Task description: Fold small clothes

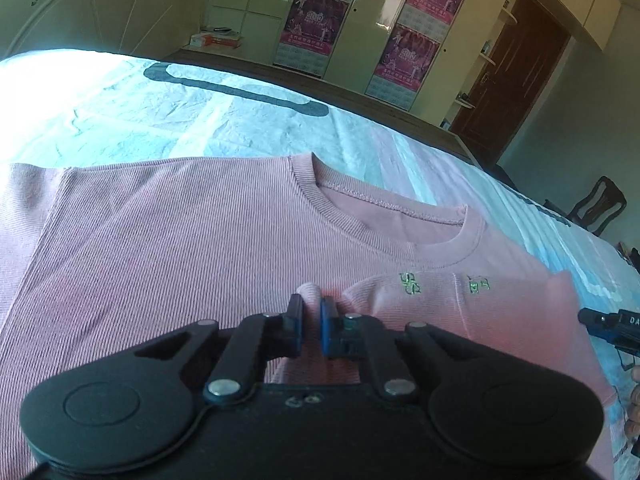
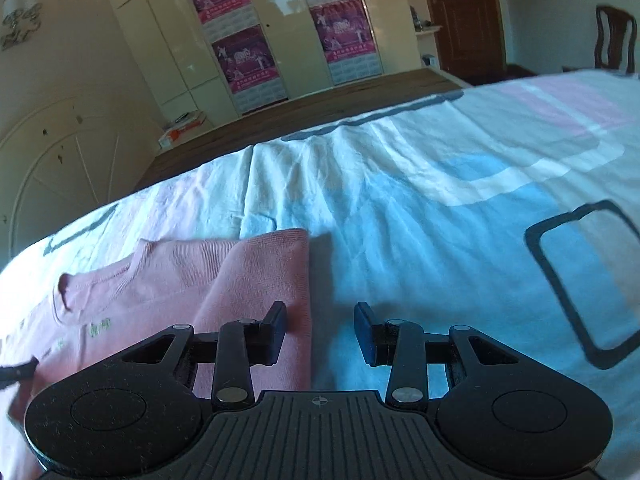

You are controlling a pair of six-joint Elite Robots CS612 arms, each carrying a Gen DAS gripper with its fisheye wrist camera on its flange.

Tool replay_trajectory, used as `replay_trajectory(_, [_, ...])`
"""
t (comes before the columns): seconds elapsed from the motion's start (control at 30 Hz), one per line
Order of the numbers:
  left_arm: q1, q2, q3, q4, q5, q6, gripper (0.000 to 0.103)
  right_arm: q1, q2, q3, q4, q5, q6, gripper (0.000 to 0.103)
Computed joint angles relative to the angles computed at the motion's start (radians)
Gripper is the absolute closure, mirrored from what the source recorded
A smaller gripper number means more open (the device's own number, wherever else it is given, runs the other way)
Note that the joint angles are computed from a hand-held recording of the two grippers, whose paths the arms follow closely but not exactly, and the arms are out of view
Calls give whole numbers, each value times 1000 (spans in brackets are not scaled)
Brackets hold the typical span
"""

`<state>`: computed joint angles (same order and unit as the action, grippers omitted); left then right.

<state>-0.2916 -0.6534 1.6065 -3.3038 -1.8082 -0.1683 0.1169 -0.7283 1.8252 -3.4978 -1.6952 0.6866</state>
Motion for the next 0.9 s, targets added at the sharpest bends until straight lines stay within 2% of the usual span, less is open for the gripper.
replay_trajectory(0.07, [3,3,18,-71,1,-18,96,-26,18,2,-63,95,57,65])
replay_trajectory(0.1, [10,12,30,-154,-9,-53,96,-36,29,6,-111,147,76,68])
replay_trajectory(0.13, [21,19,37,-222,-32,-93,96,-39,29,7,-118,163,75,94])
replay_trajectory(0.17, [24,22,42,-247,-28,-109,96,-34,23,7,-87,137,52,98])
replay_trajectory(0.2, [21,21,46,-231,4,-102,96,-30,20,9,-77,120,32,98])
replay_trajectory(0.23, [21,18,43,-185,12,-94,96,-28,19,11,-76,112,25,98])
replay_trajectory(0.37, [15,16,37,-139,30,-63,95,-14,12,3,-43,72,-16,98])
replay_trajectory(0.43, [8,7,38,-112,68,-50,85,-8,7,-3,-20,45,-41,98])
replay_trajectory(0.47, [-1,-3,45,-111,121,-39,77,2,5,-6,-16,1,-53,98])
replay_trajectory(0.5, [-13,-13,62,-140,190,-12,67,10,3,-8,-20,-44,-66,98])
replay_trajectory(0.53, [-21,-18,75,-184,219,33,62,13,4,-12,-33,-59,-75,98])
replay_trajectory(0.57, [-23,-20,80,-215,206,72,59,15,9,-22,-32,-67,-84,98])
replay_trajectory(0.6, [-21,-23,80,-218,162,99,59,14,10,-30,-28,-57,-105,98])
replay_trajectory(0.67, [-26,-27,71,-179,85,165,59,12,21,-59,2,-19,-169,98])
replay_trajectory(0.7, [-31,-28,60,-124,63,201,58,12,27,-72,11,-4,-203,98])
replay_trajectory(0.77, [-40,-24,38,-20,81,217,59,17,39,-103,61,-29,-258,98])
replay_trajectory(0.8, [-39,-14,30,-12,86,198,59,15,43,-112,97,-64,-240,98])
replay_trajectory(0.87, [-28,-3,26,-34,53,167,59,-7,42,-103,89,-42,-142,98])
replay_trajectory(0.9, [-27,-3,25,-29,48,159,59,-7,35,-107,126,-64,-119,98])
